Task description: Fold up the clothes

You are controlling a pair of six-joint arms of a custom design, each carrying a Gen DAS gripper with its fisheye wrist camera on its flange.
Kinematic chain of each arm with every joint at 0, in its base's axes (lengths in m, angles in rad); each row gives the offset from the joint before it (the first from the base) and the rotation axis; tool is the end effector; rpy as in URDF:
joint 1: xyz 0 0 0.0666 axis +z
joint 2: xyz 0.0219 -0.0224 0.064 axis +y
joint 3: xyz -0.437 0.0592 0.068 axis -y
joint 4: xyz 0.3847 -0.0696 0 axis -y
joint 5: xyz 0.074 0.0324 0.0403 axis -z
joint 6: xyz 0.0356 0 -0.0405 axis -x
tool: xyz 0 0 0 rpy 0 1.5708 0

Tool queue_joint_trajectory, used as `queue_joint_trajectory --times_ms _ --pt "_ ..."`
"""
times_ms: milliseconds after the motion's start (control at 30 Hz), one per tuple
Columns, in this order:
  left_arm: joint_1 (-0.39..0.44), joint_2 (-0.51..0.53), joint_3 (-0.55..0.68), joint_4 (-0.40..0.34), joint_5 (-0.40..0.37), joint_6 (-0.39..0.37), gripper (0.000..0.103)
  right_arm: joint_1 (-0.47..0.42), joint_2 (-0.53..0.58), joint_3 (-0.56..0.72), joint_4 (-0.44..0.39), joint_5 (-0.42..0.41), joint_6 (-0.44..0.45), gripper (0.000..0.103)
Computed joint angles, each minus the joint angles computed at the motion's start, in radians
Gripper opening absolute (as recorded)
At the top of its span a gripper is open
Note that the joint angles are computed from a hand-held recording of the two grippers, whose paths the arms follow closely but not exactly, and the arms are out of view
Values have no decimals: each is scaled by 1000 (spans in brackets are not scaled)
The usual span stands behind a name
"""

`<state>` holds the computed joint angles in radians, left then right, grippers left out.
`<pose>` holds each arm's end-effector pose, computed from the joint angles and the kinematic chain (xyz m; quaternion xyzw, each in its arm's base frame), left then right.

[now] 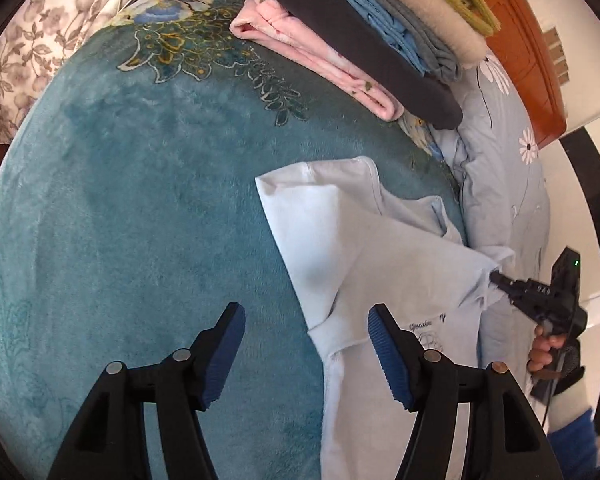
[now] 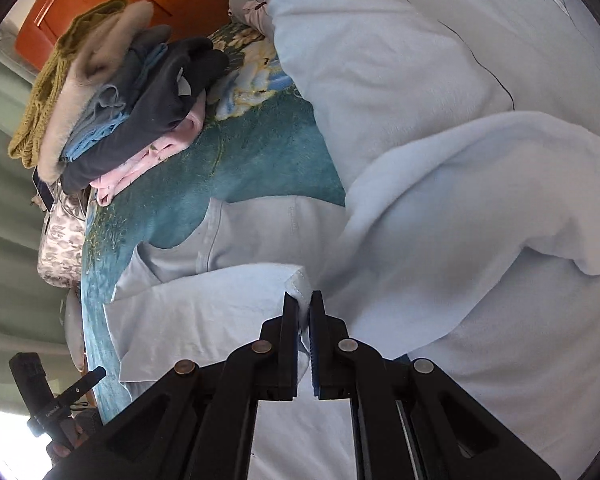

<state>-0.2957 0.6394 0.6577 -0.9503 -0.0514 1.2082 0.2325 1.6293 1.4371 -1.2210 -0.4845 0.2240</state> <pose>0.1550 -0.0457 0.3649 -0.4254 0.8485 -0.1966 0.2459 0.4919 0.1331 0.3852 -0.2374 0.9384 0.2395 0.0754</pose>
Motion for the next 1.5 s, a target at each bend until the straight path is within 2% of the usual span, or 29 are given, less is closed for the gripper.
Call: queue_joint_trajectory --times_ms 133,200,300,367,400,467,500,533,633,733,867,967,1033,1100,1167,1200,1233,1300,1367,1433,1500 --pt "208 39 -28 92 145 -62 68 -4 0 -7 6 -16 -22 5" --pt "273 45 -40 121 197 -61 67 -4 -1 -3 2 -17 -16 5" --pt "332 79 -46 162 250 -66 66 -5 -6 0 -5 -25 -1 5" --pt "335 104 -44 166 251 -74 66 -2 -6 2 -8 -27 3 5" --pt "333 113 -44 171 249 -77 59 0 -5 3 -10 -26 4 5" --pt "325 126 -43 174 233 -82 35 3 -4 6 -13 -28 6 5" --pt "323 127 -43 172 222 -83 12 6 -3 7 -14 -30 7 5" --pt "324 124 -44 170 210 -87 2 8 -4 9 -13 -31 10 5" --pt "326 93 -35 143 148 -123 1 13 -9 15 -8 -40 26 5" --pt "347 91 -31 118 144 -147 1 9 -20 17 21 -42 42 5" --pt "328 124 -40 95 109 -158 1 2 11 4 42 16 22 5" --pt "325 130 -47 90 106 -172 2 -3 37 -12 59 70 -1 5" --pt "326 133 -43 79 100 -180 2 -12 38 -25 79 61 -22 5" --pt "326 134 -34 61 87 -194 2 -7 35 -28 89 85 -19 5" --pt "345 120 -33 64 134 -212 2 2 28 -29 96 115 -12 5" --pt "339 107 -29 58 133 -214 2 11 17 -32 100 140 -8 5" --pt "331 93 -25 52 129 -216 2 21 -15 -54 137 178 -3 7" --pt "296 62 -19 46 102 -213 4 42 -78 -95 209 257 11 20" --pt "244 53 -12 35 62 -198 19 58 -148 -146 294 310 27 32" --pt "172 58 0 18 -6 -190 53 67 -219 -214 387 287 -16 40" --pt "93 69 12 -4 -78 -195 59 82 -255 -261 422 224 -87 47"
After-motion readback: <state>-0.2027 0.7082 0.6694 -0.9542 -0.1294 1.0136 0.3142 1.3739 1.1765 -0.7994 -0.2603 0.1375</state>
